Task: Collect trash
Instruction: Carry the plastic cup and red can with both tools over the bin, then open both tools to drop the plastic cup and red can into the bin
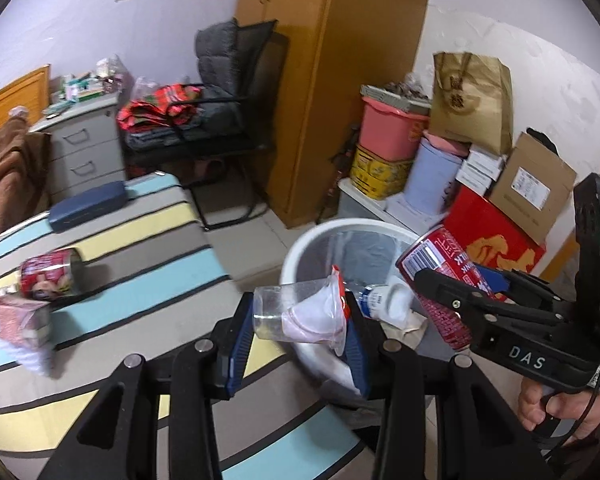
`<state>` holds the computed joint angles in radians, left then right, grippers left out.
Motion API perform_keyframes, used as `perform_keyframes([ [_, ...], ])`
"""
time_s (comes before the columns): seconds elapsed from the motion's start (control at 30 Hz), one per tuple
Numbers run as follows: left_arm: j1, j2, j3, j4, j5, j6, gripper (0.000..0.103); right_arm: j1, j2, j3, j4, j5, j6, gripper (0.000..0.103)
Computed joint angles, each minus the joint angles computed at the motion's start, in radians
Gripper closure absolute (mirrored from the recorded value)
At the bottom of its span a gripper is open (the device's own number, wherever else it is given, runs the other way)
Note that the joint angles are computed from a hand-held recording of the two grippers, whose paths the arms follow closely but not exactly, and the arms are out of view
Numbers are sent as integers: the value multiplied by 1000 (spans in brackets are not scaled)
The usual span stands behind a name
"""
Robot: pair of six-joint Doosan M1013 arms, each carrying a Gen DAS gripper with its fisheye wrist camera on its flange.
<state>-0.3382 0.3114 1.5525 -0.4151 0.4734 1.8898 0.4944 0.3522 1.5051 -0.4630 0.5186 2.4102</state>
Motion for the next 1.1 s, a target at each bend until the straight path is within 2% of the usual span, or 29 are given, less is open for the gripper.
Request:
perform_keyframes([
  [0.23, -31, 45, -43, -10, 64, 22, 60, -26, 15, -2, 37, 67, 0, 48],
  [0.47, -33, 62, -61, -39, 93, 43, 59, -35, 23, -10, 30, 116, 15, 47],
  [0.53, -35, 63, -60, -27, 89, 34, 55, -39, 25, -12, 40, 123, 15, 48],
  [0.57, -34, 65, -61, -28, 90, 32, 51, -40, 26, -12, 50, 126, 10, 48],
  [0.6, -33, 65, -60, -32, 89, 32, 41, -41, 28, -16, 50, 129, 10, 47],
  [0.63, -32, 64, -59, -35, 85, 30, 40, -40, 30, -18, 41, 134, 17, 47],
  [0.77, -29, 63, -57, -32, 85, 14, 39, -38, 31, -21, 14, 139, 25, 43],
  [1.1, -15, 33, -27, -23, 47, -8, 39, -29, 23, -17, -1, 116, 55, 43],
])
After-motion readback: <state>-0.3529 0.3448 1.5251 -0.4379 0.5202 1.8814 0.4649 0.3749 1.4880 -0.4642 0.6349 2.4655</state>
